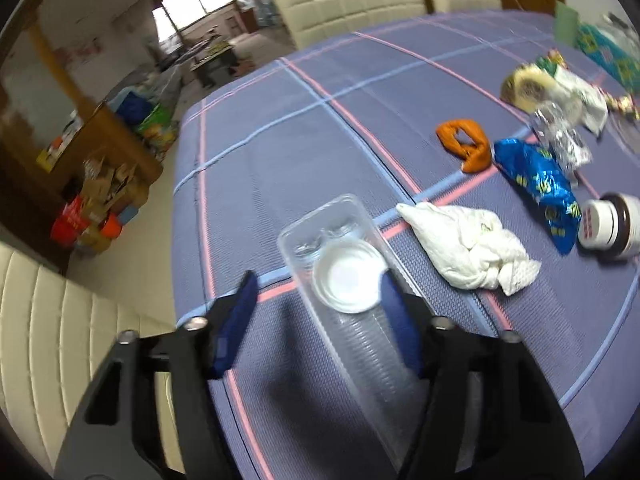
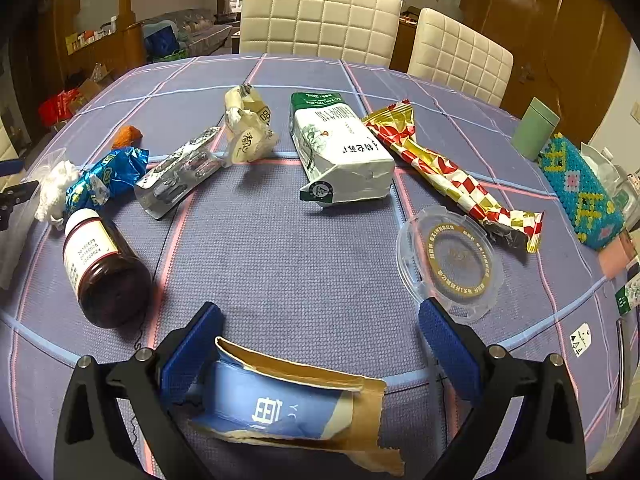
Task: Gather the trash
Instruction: 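Grasp the white bottle cap with the left gripper while the right gripper approaches the torn paper box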
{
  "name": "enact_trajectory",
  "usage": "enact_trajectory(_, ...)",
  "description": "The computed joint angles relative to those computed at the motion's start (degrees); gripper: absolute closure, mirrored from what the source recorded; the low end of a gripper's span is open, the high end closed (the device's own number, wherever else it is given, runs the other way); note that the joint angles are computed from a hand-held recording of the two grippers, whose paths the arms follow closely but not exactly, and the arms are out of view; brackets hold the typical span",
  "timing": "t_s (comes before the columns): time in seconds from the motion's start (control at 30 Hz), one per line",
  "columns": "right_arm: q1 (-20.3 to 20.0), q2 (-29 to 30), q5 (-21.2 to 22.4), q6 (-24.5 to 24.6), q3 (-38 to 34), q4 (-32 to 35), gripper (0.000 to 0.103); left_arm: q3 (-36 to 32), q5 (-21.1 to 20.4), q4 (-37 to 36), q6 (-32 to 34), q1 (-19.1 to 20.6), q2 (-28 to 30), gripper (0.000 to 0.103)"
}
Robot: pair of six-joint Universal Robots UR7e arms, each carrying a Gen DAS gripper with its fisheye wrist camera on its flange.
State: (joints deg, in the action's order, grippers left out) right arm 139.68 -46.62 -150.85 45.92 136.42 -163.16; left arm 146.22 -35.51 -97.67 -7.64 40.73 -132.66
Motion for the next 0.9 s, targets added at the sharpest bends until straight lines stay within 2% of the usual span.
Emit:
enact_trajectory(0.13, -0.11, -0.13, -0.15, 0.79, -0.18, 0.70, 0.007, 0.26, -1.10, -3.35, 5.05, 1.03, 1.53, 0.045)
enact_trajectory(0.23, -0.05, 0.24, -0.72, 0.92, -0.57, 1.16, 0.007, 1.24, 0.49, -4.78, 6.71, 0.04, 1.06, 0.040)
enact_trajectory(0.3, -0.06, 0.37, -0.84, 0.95, -0.73, 1.29, 0.007, 1.75, 1.08, -7.49, 8.16, 0.30, 1.90, 0.040)
enact_trajectory(0.37, -0.15, 0.45, -0.85, 0.65, -0.84, 1.13, 0.007, 1.63, 0.70, -8.33, 8.64, 0.57, 2.33, 0.043)
enact_trajectory(0.43, -0.15, 0.58, -0.92, 0.42, -0.84, 0.86, 0.007, 1.92, 1.66, -8.67, 8.61, 0.17, 2.28, 0.055)
enact_trajectory(0.53, -0.16, 0.61, -0.80, 0.47, -0.81, 0.58, 0.007, 1.42, 1.35, -10.45, 8.62, 1.74, 4.58, 0.065)
enact_trajectory(0.7, -0.16, 0.81, -0.74, -0.05, -0.61, -0.54, 0.007, 1.21, 0.23, -14.91, 9.95, 4.45, 7.75, 0.067)
enact_trajectory(0.77, -0.14, 0.93, -0.80, -0.36, -0.52, -1.05, 0.007, 0.18, -2.16, -16.72, 10.52, 6.45, 9.12, 0.077)
enact_trajectory(0.9, -0.33, 1.14, -0.64, -1.28, -0.08, -2.84, 0.007, -0.10, -2.62, -18.32, 11.25, 7.32, 9.62, 0.083)
